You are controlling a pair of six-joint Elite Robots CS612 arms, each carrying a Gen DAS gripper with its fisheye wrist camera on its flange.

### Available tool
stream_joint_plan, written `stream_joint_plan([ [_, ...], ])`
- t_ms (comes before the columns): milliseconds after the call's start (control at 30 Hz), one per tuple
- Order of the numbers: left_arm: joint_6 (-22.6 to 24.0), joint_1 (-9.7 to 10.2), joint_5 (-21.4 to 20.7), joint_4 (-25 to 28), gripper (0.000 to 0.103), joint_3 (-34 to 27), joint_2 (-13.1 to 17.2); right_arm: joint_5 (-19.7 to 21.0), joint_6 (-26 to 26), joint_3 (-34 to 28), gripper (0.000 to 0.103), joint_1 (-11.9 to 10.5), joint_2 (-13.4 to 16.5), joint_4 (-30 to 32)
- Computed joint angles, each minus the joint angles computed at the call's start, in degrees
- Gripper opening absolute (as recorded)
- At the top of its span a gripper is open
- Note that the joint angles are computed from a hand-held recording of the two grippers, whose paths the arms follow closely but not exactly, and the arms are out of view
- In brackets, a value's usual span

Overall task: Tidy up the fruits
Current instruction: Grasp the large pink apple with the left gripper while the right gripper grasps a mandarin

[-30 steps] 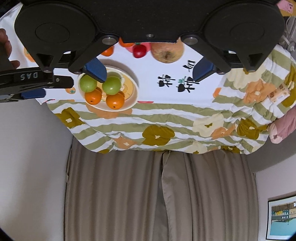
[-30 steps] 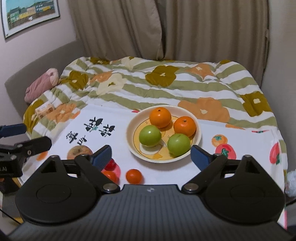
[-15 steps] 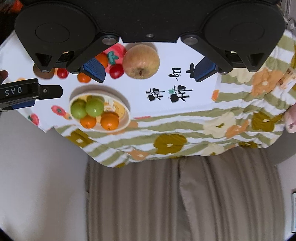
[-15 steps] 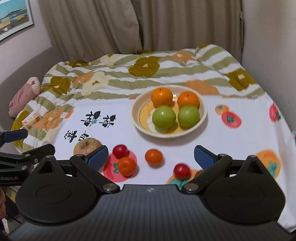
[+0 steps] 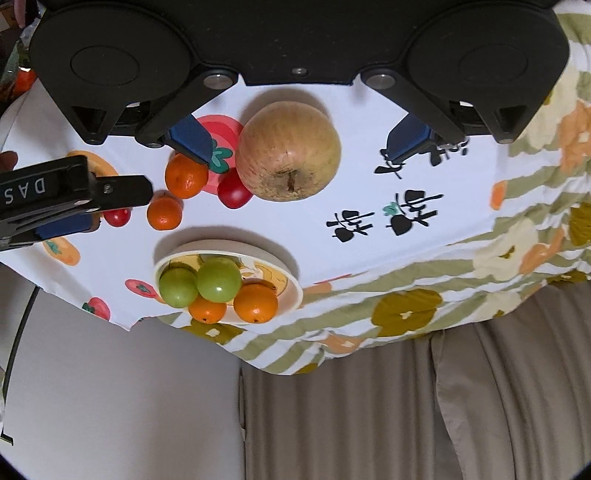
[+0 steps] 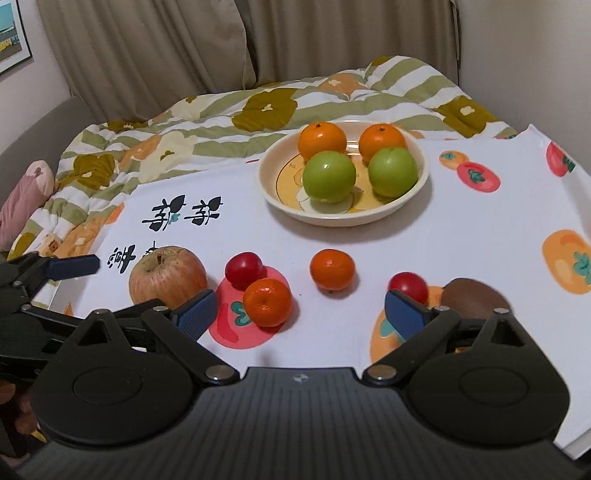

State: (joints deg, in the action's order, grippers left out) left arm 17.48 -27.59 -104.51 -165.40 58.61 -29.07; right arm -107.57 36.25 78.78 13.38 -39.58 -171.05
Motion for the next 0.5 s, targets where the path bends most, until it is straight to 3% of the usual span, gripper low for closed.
stream_joint_plan([
  [333,0.6,-0.23,-0.9,5.6,0.088,-5.4,3.0,1.1,1.7,-2.2,0.103,-0.2,1.8,1.7],
  [500,0.3,-0.16,-2.0,5.6,0.08,-6.1,3.7,2.3,2.2,-2.8,0.103,-0.5,2.3,1.9],
])
